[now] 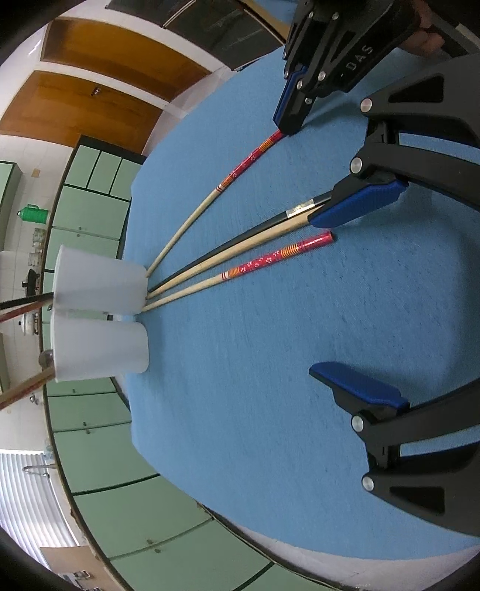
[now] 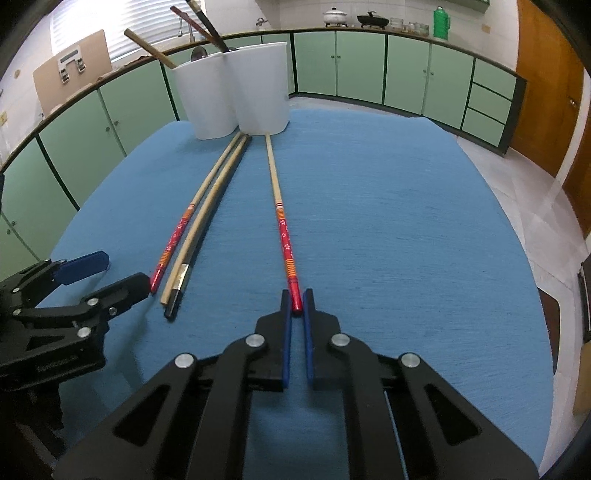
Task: Organize utensils
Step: 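Grasp a red-patterned chopstick with the right gripper while the left grasps another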
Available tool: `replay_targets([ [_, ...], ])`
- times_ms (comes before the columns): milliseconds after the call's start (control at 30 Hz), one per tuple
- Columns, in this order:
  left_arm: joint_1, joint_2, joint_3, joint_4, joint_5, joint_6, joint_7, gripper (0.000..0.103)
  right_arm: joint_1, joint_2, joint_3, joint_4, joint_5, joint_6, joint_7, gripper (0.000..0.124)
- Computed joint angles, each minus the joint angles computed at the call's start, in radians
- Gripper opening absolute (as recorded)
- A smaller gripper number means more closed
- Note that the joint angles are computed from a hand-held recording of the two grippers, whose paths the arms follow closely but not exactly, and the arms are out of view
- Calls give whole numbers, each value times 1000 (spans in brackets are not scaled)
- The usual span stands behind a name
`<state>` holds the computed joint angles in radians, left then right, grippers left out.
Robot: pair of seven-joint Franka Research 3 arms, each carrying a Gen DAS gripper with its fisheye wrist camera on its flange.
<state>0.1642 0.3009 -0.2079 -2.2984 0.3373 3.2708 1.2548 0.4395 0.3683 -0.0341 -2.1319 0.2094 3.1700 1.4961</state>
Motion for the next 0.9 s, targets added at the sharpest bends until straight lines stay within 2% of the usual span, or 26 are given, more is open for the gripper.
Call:
replay_targets([
  [133,-117,3,115,7,-3,-1,-10,72,-28,3,31,1,12,3,-16,5],
  [167,-145,3,144,7,-4,1,-14,69,-35,4,39,2,15,3,-21,5],
  [233,-159,2,159,5,-5,5,-16,60,-52,5,59,5,23,2,-32,5],
  [300,-197,0,198,3,-12,12,-23,48,-81,6,90,5,34,5,-53,5],
  [433,-249,-4,253,-3,-31,18,-39,35,-166,8,184,8,66,2,-119,5],
  [467,-226,-5,233,-5,-30,20,-39,34,-201,10,223,10,77,-2,-147,6],
  [500,-192,-4,201,-4,-27,19,-37,34,-208,9,232,9,85,-2,-161,6],
  [533,-187,-2,196,0,-26,16,-36,34,-221,10,246,10,95,-2,-176,8],
  [567,-208,-4,216,-2,-27,14,-37,34,-232,10,260,10,105,-3,-191,9],
  [700,-363,-1,361,0,-35,11,-40,36,-241,10,274,12,140,-9,-224,10],
  [767,-383,-1,378,-1,-37,12,-42,34,-264,13,300,15,160,-11,-250,11],
  [833,-379,-1,374,-2,-38,18,-40,24,-272,15,310,17,178,-12,-268,11],
  [900,-332,-1,328,-3,-33,21,-31,6,-281,17,322,19,196,-12,-283,8],
])
